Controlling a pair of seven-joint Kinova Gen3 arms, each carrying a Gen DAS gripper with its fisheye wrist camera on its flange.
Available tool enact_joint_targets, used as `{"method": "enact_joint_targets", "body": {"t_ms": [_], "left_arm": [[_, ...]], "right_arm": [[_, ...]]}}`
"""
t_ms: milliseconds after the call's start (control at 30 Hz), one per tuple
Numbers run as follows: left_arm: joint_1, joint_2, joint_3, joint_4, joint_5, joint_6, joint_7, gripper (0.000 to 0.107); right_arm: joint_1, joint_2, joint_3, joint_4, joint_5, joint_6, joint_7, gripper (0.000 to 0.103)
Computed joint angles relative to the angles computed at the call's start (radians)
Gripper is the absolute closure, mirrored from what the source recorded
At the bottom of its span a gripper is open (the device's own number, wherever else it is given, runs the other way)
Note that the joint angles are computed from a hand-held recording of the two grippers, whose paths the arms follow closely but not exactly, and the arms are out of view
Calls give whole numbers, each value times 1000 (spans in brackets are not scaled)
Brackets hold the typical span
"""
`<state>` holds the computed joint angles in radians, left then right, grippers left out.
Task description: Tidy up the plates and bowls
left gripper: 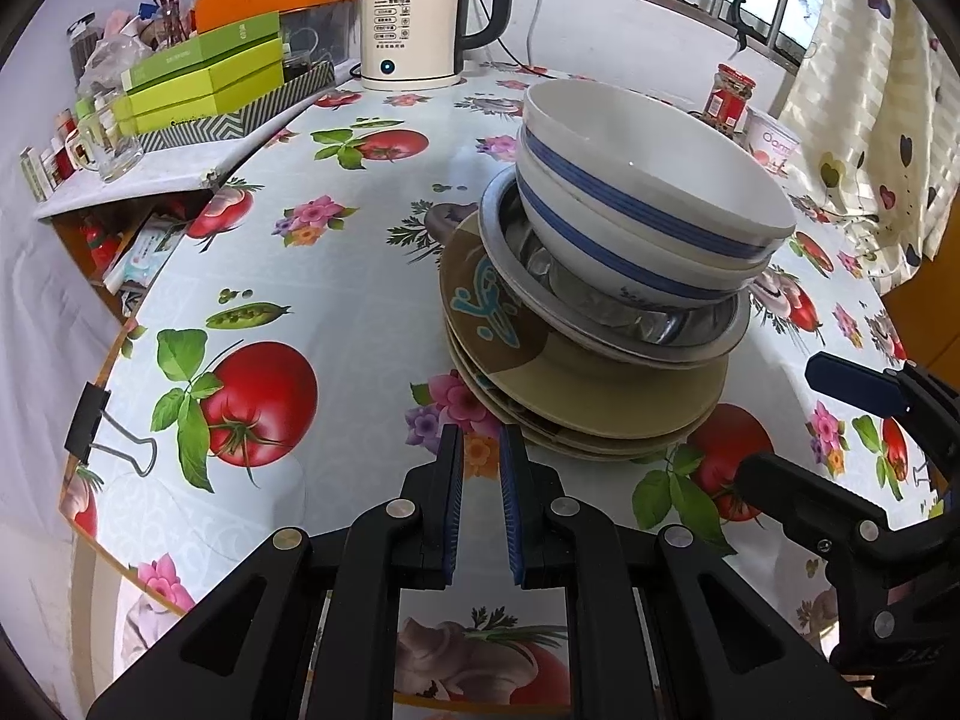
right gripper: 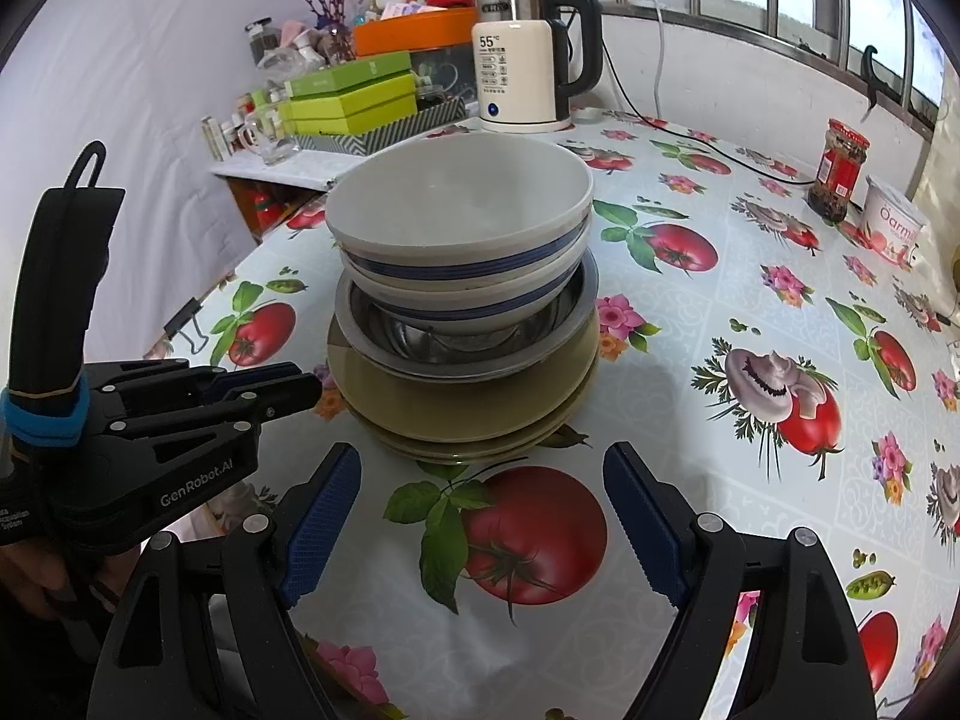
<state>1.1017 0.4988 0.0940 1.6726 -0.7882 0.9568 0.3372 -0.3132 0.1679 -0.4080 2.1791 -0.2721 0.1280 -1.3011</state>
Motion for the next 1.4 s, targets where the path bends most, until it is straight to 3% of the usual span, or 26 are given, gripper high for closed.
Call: {"method": "enact_joint_targets", "body": {"t_ms": [533, 700, 1400], "left_arm": [[2, 1, 1, -4, 3, 1, -5, 95], [-2, -1, 4, -3, 9, -4, -13, 95], [-10, -6, 2, 6, 17, -14, -22, 95]], "right_arm": [[25, -5, -21, 14, -16, -11, 19, 19], [-14, -15, 18, 9, -1, 6, -5, 19], [-7, -13, 13, 9, -16, 6, 13, 19]]}}
